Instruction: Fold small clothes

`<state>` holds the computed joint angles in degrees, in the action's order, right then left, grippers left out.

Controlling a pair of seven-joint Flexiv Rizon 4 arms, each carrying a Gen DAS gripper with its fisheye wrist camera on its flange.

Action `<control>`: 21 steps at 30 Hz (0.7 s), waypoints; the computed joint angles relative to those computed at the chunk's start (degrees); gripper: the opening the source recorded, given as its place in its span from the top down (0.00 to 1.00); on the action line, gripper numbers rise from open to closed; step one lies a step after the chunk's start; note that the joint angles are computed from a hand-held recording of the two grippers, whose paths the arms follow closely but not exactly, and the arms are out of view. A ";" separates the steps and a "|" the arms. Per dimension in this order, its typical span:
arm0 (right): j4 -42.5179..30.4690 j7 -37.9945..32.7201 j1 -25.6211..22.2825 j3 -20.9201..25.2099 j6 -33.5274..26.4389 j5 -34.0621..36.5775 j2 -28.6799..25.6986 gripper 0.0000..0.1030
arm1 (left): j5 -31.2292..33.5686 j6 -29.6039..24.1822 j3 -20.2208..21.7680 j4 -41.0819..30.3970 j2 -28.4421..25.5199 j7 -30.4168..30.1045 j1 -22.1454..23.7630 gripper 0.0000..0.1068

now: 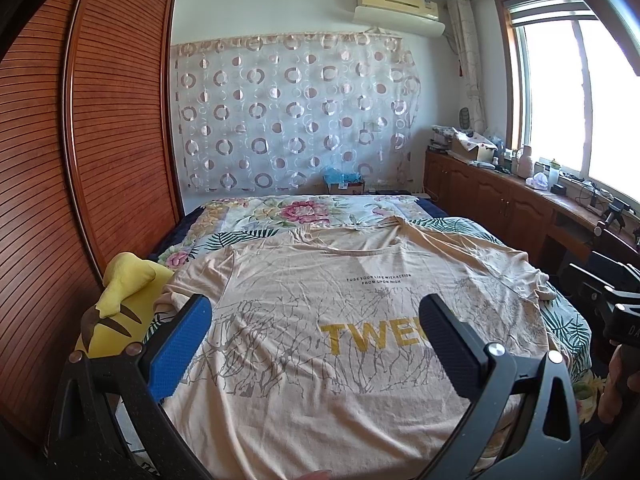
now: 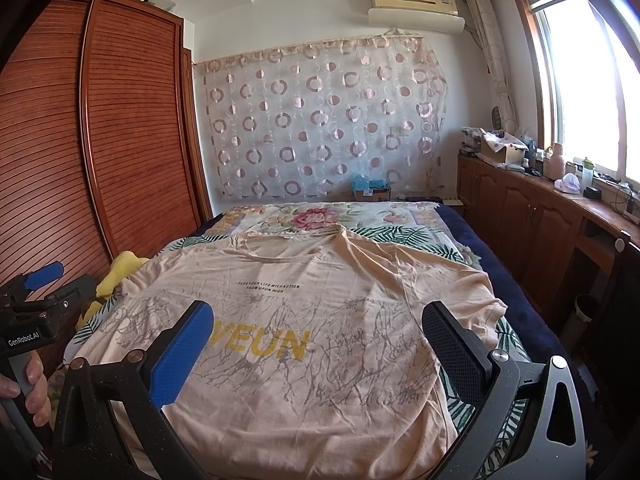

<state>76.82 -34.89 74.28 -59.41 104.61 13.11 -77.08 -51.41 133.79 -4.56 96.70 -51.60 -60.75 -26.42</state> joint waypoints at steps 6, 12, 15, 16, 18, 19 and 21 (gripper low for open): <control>-0.02 -0.14 -0.08 0.15 0.07 -0.02 0.09 0.00 | -0.39 0.15 0.43 -0.46 -0.13 0.98 -0.34 0.04; 0.00 -0.32 -0.07 0.24 0.18 0.21 0.13 0.00 | -0.50 0.35 0.18 -0.95 -0.26 1.84 -0.28 0.04; -0.04 -0.32 -0.10 0.30 0.16 0.26 0.17 0.00 | -0.54 0.53 -0.02 -1.03 -0.33 1.91 -0.23 0.04; -0.05 -0.30 -0.11 0.29 0.16 0.29 0.16 0.00 | -0.66 0.55 -0.04 -1.10 -0.36 2.03 -0.26 0.04; -0.01 -0.31 -0.12 0.31 0.23 0.32 0.19 0.00 | -0.77 0.61 -0.10 -1.17 -0.39 2.21 -0.27 0.04; 0.00 -0.30 -0.09 0.28 0.26 0.40 0.17 0.00 | -0.74 0.61 -0.15 -1.17 -0.37 2.24 -0.21 0.04; -0.01 -0.32 -0.06 0.25 0.29 0.49 0.13 0.00 | -0.78 0.70 -0.18 -1.33 -0.47 2.34 -0.24 0.04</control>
